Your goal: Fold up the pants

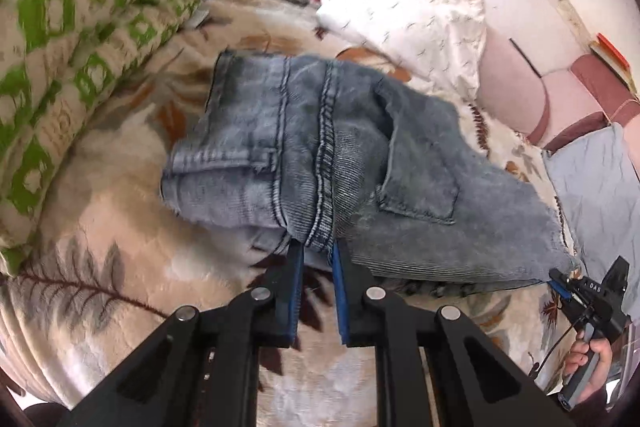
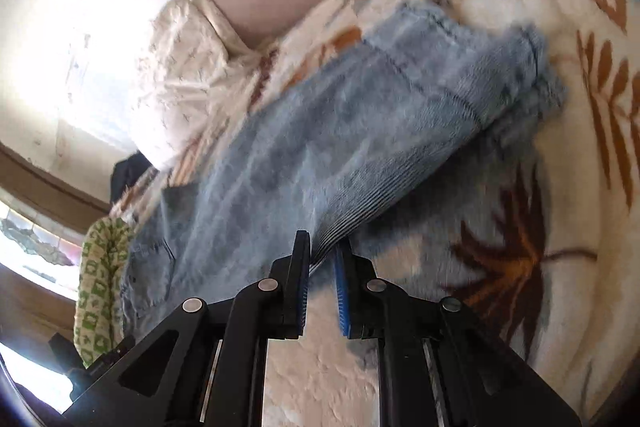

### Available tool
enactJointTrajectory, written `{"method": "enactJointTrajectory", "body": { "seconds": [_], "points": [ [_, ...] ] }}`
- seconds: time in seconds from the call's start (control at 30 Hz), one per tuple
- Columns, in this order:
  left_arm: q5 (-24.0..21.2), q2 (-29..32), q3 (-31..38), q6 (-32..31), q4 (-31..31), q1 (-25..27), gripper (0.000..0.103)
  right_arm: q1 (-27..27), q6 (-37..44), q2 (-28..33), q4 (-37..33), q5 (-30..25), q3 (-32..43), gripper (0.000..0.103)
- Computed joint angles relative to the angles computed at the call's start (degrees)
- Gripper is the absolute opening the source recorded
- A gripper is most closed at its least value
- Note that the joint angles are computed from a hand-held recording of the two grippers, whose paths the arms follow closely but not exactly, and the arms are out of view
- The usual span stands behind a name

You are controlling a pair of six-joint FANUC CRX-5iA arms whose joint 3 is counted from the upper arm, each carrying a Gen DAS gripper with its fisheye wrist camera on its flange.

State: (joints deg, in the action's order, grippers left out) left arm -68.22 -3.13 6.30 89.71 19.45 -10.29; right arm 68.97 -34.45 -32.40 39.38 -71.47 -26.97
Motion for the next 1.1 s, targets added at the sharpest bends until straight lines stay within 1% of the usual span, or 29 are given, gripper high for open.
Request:
{"method": "enactJointTrajectory", "body": {
  "seconds": [0.03, 0.1, 0.17, 0.2, 0.23, 0.27, 0.3, 0.33, 0.43, 0.5, 0.57, 0.6, 0.63, 0.7, 0.73, 0.77, 0.8, 0.83, 0.87, 0.9, 0.93, 0.97, 1.0, 1.07, 1.1],
  "points": [
    [-0.78, 0.37, 0.41, 0.52, -0.65, 0.10, 0.018, -0.37, 0.47, 0.28, -1.80, 0.35, 0.53, 0.012],
    [-1.31, -0.12, 0.89, 0.16, -1.68, -0.02, 0.019, -1.11, 4.72, 1.25, -4.65, 0.67, 2.69, 0.015],
    [-2.37, -1.10, 3.39, -0.65, -5.88, -1.13, 0.019, -1.06, 10.34, 2.73, -6.72, -0.65, 6.82, 0.015],
    [-2.09, -1.96, 3.99, -2.02, -6.68, -1.30, 0.019, -1.10, 11.64, 2.75, -7.65, -0.25, 7.82, 0.022],
    [-1.68, -2.56, 4.84, -3.03, -7.59, -1.54, 0.019, -0.93, 12.61, 2.43, -7.89, 0.93, 8.61, 0.034],
    [-1.09, -2.98, 6.28, -3.93, -9.12, -2.09, 0.019, -0.42, 12.81, 2.57, -6.59, 1.23, 9.12, 0.041],
    [-0.86, -2.60, 7.84, -4.76, -9.84, -2.51, 0.023, -0.20, 13.69, 3.54, -5.28, 0.63, 10.29, 0.043],
    [-0.47, -1.97, 9.52, -5.81, -10.22, -2.95, 0.029, -0.42, 15.36, 4.61, -4.50, -0.06, 11.66, 0.047],
    [2.11, 1.42, 13.67, -6.51, -11.94, -4.65, 0.039, -3.62, 19.96, 7.60, -3.72, 0.31, 14.38, 0.066],
    [1.20, 5.14, 17.32, -5.14, -15.14, -6.06, 0.040, -6.89, 23.71, 10.76, -4.85, -2.89, 16.69, 0.066],
    [0.38, 8.27, 19.00, -4.41, -15.79, -6.46, 0.040, -10.71, 27.67, 13.83, -5.71, -7.36, 17.87, 0.066],
    [-0.81, 9.55, 19.68, -3.70, -16.51, -6.67, 0.040, -12.16, 28.88, 14.35, -6.55, -8.25, 17.86, 0.066],
    [-2.15, 10.79, 20.31, -3.00, -17.06, -6.98, 0.040, -14.72, 30.02, 14.48, -8.84, -8.23, 17.49, 0.066],
    [-4.40, 12.01, 20.49, -2.30, -18.22, -6.90, 0.040, -17.20, 29.44, 13.73, -11.57, -8.07, 16.31, 0.066],
    [-5.06, 12.24, 20.29, -1.58, -19.47, -6.97, 0.043, -18.44, 29.08, 13.49, -13.20, -9.09, 15.86, 0.063],
    [-5.27, 12.20, 19.33, -1.67, -19.66, -6.42, 0.043, -18.78, 28.80, 13.27, -14.09, -9.88, 15.64, 0.057],
    [-5.27, 12.13, 18.51, -1.73, -19.36, -5.96, 0.043, -19.17, 28.28, 12.67, -14.70, -9.65, 15.04, 0.055],
    [-4.51, 11.64, 17.27, -2.05, -18.74, -5.36, 0.043, -18.98, 26.83, 11.76, -14.34, -9.29, 14.28, 0.055],
    [-4.18, 11.12, 16.90, -2.01, -19.32, -5.30, 0.043, -18.92, 26.46, 12.21, -14.38, -10.12, 15.03, 0.055],
    [-4.97, 11.11, 17.83, -1.41, -20.51, -5.69, 0.043, -18.81, 26.95, 13.41, -14.53, -11.94, 16.60, 0.056],
    [-4.77, 10.65, 18.17, -1.21, -20.55, -5.84, 0.043, -18.72, 27.70, 14.53, -14.43, -12.97, 17.94, 0.057],
    [-3.44, 9.73, 17.94, -1.53, -19.87, -5.88, 0.043, -18.72, 29.19, 15.10, -14.13, -12.51, 18.82, 0.057],
    [-2.09, 8.91, 17.74, -2.22, -18.93, -5.94, 0.043, -18.83, 31.23, 15.58, -13.89, -10.50, 19.66, 0.057],
    [0.91, 7.78, 17.15, -2.95, -15.58, -6.38, 0.047, -20.09, 36.87, 17.05, -14.91, -4.71, 22.59, 0.057],
    [2.05, 7.55, 16.76, -3.15, -14.11, -6.72, 0.049, -21.47, 40.32, 18.14, -16.67, -1.12, 24.51, 0.057]
  ]
}}
